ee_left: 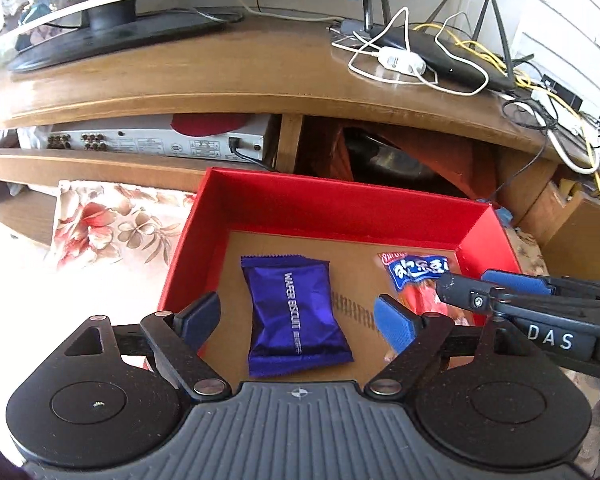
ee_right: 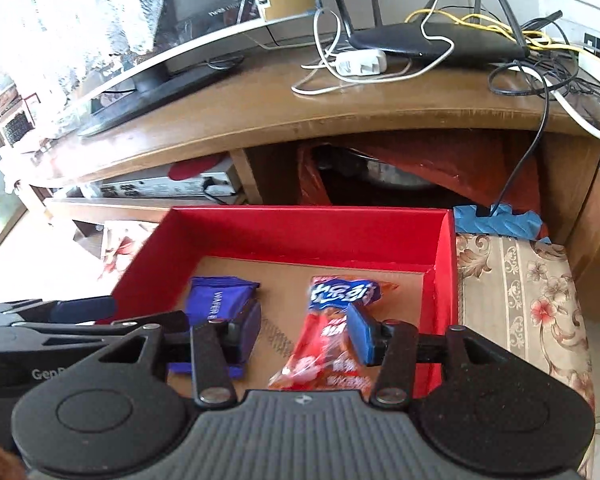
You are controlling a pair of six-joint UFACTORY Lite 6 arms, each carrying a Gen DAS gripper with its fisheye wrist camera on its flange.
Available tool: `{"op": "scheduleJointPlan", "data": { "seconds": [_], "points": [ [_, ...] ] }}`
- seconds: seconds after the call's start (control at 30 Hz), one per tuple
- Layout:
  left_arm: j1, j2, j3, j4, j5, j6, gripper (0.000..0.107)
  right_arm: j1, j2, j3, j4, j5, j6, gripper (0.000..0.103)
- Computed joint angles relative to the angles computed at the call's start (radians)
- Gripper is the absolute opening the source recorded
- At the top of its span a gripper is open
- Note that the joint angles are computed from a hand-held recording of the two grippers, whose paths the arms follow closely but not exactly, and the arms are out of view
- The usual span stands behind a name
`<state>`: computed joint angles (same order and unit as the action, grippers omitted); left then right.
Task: Organize snacks
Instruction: 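Open both grippers to drop the packs into the red box, then grasp the clear-wrapped round bun with the left gripper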
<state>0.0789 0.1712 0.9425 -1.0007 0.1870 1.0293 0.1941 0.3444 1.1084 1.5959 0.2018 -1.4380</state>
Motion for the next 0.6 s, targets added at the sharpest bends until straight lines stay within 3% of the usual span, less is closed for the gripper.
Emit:
{"op": "scheduleJointPlan", "data": {
  "seconds": [0.43, 0.6],
  "points": [
    [0.132, -0.251, -0.236, 0.029, 0.133, 0.069, 0.09, 0.087, -0.282, -0.285, -0.216, -0.01, 0.274, 0.047],
    [0.172, -0.245, -0.271, 0.002, 0.175, 0.147, 0.091, 0.126, -0.393, -0.392, -0.332, -0.009, 0.423, 0.047]
  ]
}}
